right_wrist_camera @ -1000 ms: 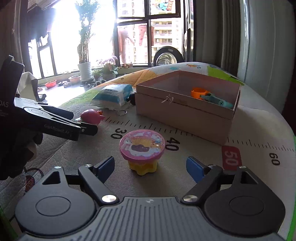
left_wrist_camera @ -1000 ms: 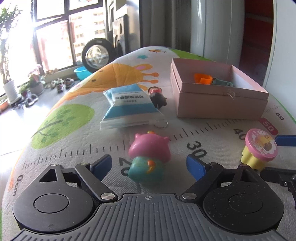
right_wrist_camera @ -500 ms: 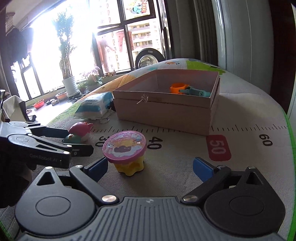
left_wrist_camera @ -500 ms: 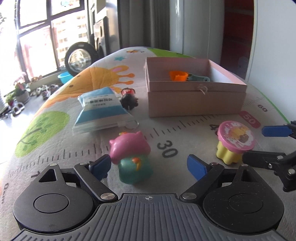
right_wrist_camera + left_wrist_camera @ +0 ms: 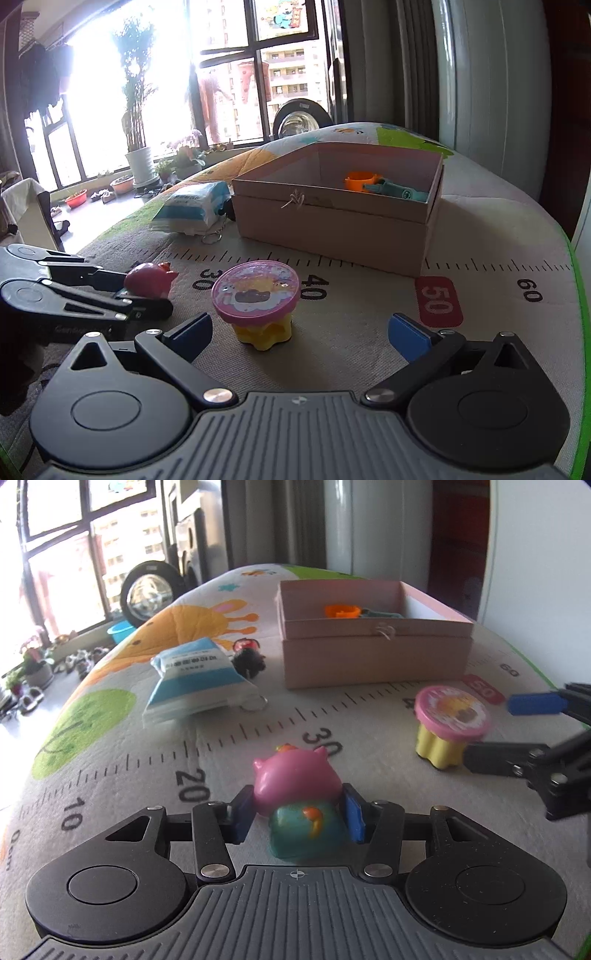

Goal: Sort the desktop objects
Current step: 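Carry the yellow toy into the box with the right tool while left tool grasps pink pig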

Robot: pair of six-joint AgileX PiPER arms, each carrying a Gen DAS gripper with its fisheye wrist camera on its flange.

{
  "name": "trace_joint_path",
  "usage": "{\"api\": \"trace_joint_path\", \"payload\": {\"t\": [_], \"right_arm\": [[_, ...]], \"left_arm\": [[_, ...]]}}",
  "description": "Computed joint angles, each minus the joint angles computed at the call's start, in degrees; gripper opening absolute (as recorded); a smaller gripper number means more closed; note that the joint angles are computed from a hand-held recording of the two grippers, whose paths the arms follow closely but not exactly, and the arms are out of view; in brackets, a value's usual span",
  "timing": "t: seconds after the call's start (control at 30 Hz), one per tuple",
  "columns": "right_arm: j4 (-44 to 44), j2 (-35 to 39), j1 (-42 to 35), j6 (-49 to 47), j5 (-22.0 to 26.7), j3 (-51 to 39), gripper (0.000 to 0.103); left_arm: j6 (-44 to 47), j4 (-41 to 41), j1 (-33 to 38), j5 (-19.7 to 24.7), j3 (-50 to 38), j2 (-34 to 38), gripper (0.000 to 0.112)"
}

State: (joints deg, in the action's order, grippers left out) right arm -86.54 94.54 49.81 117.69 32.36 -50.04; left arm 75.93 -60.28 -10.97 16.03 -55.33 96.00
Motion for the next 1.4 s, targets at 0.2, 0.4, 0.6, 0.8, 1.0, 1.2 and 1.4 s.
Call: {"api": "trace_joint_path", "payload": {"t": [0.2,0.4,0.6,0.8,1.0,1.2,1.4], "right_arm": [[6.4,3.9,-0.2,-15.1,0.3,-7.7,0.091],[14.3,5.7,-1.9,-25.8,-0.8,-12.2,0.056],[16.9,4.2,-1.1,-27.2,0.2,-11.1,0.056],[25.0,-2.7,-1.1,-34.0,-0.8,-7.6,0.056],[21.0,-14.8,-0.6,-34.3,6.4,-7.5,0.056],[15.0,-14.7,-3.0,-36.9,12.5,-14.5,0.056],[20.5,-10.8,-9.8,-43.8,10.3,-21.3,0.056]], "left_arm": [[1.0,1.1,1.3,3.2,3.2,-3.2,0.058],[-2.4,1.7,1.2,3.1,1.4,-1.5,0.070],[-4.3,3.2,0.2,2.5,0.2,-0.6,0.063],[1.2,2.7,-0.2,4.5,2.9,-4.9,0.053],[16.2,-10.1,-2.5,3.2,-4.4,-8.5,0.053],[-3.9,5.0,-9.9,-2.7,-30.6,7.6,0.062],[-19.4,13.2,-6.8,7.4,-33.3,10.2,0.097]]}}
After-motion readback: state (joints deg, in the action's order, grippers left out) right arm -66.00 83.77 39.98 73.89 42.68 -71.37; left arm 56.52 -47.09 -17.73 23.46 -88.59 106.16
